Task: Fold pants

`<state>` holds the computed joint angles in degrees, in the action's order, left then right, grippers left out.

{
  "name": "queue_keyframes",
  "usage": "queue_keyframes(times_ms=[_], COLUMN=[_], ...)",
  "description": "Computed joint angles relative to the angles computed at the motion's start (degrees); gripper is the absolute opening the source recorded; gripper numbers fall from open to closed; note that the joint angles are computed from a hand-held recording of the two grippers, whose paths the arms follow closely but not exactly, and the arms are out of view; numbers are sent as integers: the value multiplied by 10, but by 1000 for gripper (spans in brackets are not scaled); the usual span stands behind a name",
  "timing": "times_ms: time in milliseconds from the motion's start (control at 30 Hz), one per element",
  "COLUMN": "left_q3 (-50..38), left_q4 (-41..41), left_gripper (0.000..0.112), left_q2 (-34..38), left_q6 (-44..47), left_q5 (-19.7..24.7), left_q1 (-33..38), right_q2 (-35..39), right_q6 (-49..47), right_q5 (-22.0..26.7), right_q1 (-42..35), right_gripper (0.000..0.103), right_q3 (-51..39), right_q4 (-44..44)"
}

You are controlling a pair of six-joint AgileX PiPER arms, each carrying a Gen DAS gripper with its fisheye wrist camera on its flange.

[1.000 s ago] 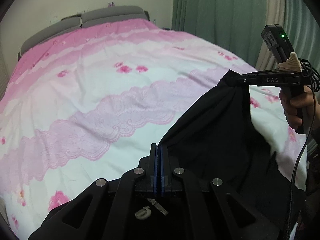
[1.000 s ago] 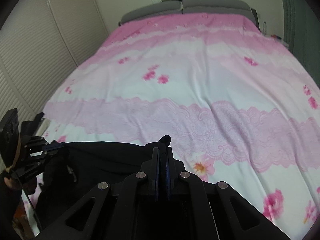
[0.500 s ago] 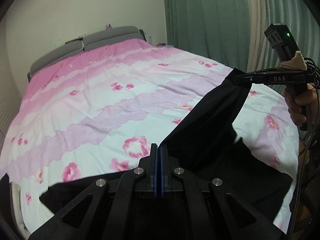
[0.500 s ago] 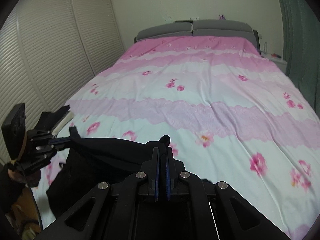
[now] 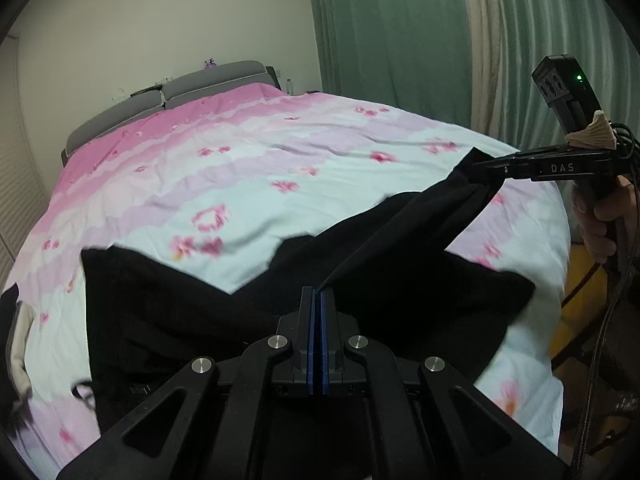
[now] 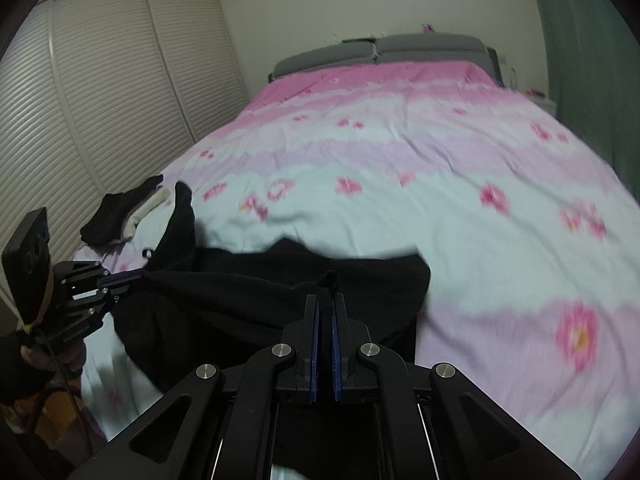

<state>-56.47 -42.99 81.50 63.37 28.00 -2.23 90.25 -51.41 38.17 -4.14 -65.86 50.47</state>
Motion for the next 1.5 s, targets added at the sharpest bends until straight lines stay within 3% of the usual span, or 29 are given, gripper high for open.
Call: queue_keyframes(times_ms=[167, 433, 633, 800, 867, 900, 933, 967, 1033, 1133, 1300, 1367, 1500], left_q3=[98, 175, 195, 185, 180, 175, 174, 172, 171, 165, 136, 119, 73], left_q4=[-18, 2, -45, -58, -51, -43, -32, -15, -19, -9, 8, 10, -10], left_gripper=[5, 5, 5, 5, 7, 9, 19, 34, 55, 62, 71, 72, 79], left_q2=[-50, -31, -16, -10, -11, -12, -15, -19, -31, -53, -70, -74, -65], left_q6=[21, -7, 35, 43, 33, 23, 11, -10, -11, -22, -46, -49, -30], left_q5=[-49, -112, -128, -126, -128, -124, -125, -128, -130, -121, -76, -59, -20], left_q1=[-35, -85, -93, -89, -89, -87, -88, -90, -86, -72, -11, 29, 126], right_q2=[-44, -48, -32, -38, -49, -59, -76, -93, -141, -200, -213, -191, -91], right_q6=[-63, -176, -283, -317, -294, -281, -279, -267, -174, -2, 265, 281, 199], right_q5=[-32, -98, -125, -139, -150, -160, -178, -193, -242, -303, -253, -229, -159], right_q1=[-17, -16, -17, -10, -4, 0, 8, 15, 47, 96, 157, 181, 219], right_gripper=[6, 6, 6, 9, 22, 39, 50, 54, 69, 76, 81, 83, 83], right_q3=[122, 244, 293, 308, 309, 311, 317, 322, 330, 340, 260, 213, 67], right_q4=[55, 150, 253, 294, 278, 270, 275, 267, 184, 19, -251, -265, -182])
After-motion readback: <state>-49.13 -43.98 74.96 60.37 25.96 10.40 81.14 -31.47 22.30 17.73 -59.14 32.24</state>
